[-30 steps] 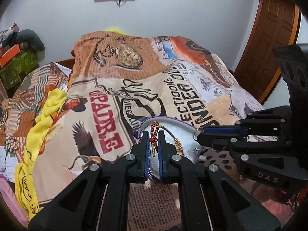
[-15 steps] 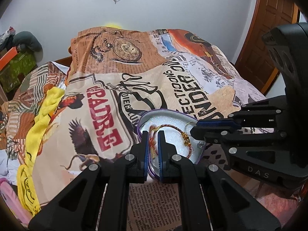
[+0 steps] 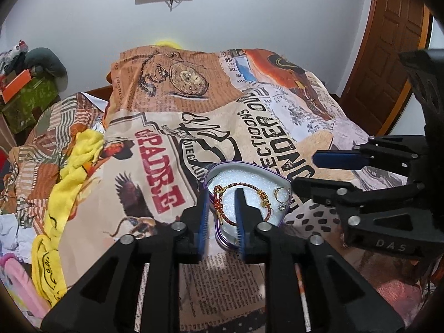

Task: Organize jewelry
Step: 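Lift both open grippers away from the tin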

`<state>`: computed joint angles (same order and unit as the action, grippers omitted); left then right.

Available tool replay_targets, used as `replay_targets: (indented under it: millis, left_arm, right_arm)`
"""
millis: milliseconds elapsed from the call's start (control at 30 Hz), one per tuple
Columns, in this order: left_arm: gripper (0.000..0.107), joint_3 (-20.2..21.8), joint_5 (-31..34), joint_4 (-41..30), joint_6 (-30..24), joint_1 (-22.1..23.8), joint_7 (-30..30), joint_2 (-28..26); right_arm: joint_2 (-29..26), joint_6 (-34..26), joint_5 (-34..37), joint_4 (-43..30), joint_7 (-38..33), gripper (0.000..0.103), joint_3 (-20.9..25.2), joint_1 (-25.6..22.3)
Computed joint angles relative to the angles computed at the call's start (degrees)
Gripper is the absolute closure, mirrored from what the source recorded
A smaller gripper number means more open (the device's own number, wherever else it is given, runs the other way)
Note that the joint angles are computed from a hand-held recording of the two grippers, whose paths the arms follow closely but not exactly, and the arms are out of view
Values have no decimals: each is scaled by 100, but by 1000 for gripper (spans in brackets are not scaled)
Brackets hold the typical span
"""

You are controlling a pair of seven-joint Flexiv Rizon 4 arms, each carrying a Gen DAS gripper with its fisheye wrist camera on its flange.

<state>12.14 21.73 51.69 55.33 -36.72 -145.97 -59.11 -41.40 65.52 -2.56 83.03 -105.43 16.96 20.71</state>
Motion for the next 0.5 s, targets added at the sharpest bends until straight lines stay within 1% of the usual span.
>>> replay_targets:
  millis: [100, 367, 500]
  left_arm:
    - [74, 78, 81, 100, 25, -82, -123, 107]
    - [69, -3, 145, 115, 11, -155, -141, 203]
    - [69, -21, 164, -29, -36, -226, -55, 155]
  right_arm:
    - [117, 143, 48, 143, -28, 66, 21, -63]
    - [416, 494, 211, 516, -108, 66, 116, -313]
    - [554, 593, 352, 650, -187, 66, 231, -522]
